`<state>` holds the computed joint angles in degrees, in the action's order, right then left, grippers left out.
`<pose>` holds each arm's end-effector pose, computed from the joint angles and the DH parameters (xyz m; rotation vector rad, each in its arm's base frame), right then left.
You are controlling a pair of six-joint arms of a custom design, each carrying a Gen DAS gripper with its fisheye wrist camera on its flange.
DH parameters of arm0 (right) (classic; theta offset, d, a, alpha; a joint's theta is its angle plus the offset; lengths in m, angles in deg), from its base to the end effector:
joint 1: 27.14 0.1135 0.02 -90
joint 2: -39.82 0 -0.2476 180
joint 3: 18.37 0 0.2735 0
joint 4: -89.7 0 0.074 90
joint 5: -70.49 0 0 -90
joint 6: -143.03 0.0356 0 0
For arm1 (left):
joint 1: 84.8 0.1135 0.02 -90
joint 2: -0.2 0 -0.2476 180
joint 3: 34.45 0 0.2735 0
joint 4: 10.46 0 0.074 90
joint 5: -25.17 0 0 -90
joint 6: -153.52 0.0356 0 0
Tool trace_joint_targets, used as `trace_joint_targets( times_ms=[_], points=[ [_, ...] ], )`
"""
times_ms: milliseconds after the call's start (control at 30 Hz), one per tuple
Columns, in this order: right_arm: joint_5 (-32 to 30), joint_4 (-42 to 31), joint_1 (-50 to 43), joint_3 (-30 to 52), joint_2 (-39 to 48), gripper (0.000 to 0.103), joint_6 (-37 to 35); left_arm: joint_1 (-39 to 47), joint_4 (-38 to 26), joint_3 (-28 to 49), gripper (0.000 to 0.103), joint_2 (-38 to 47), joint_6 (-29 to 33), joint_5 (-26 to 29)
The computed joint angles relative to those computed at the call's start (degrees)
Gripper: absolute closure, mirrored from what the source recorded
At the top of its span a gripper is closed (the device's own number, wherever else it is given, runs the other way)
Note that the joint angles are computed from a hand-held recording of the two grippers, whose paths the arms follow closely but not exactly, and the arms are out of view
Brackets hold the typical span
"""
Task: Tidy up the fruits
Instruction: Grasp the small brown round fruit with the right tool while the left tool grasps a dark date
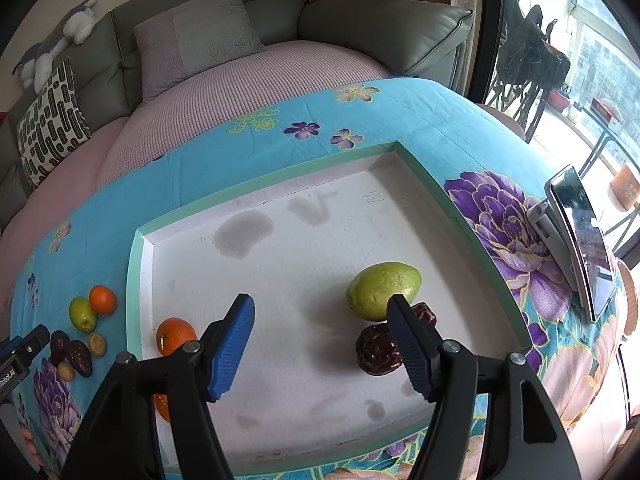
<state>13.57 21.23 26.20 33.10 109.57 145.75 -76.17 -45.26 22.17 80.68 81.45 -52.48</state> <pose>0.1349 0.1487 0.1563 0.8860 2.4116 -0.1530 0.2837 0.0353 0.1542 0.2850 2.5453 -0.1046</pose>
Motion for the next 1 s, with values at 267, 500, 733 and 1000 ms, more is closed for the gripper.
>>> trace_joint_targets(
  times_ms=[267, 500, 733, 1000],
  points=[
    [1.8, 7.3, 1.4, 8.0, 9.3, 0.014, -9.6, 12.1, 3.0, 4.4, 0.0, 3.1, -1.5, 0.1],
    [3.5, 13.1, 3.1, 16.2, 18.3, 0.01, -18.2, 16.9, 3.0, 6.3, 0.0, 3.3, -4.2, 2.7],
    [3.2, 21.8, 2.8, 21.2, 24.3, 0.01, -28.4, 18.2, 2.9, 7.1, 0.0, 4.1, -4.8, 4.3],
    [1.6, 27.1, 1.1, 24.2, 27.6, 0.01, -33.4, 17.6, 4.0, 7.4, 0.0, 5.9, -5.9, 4.4]
  ],
)
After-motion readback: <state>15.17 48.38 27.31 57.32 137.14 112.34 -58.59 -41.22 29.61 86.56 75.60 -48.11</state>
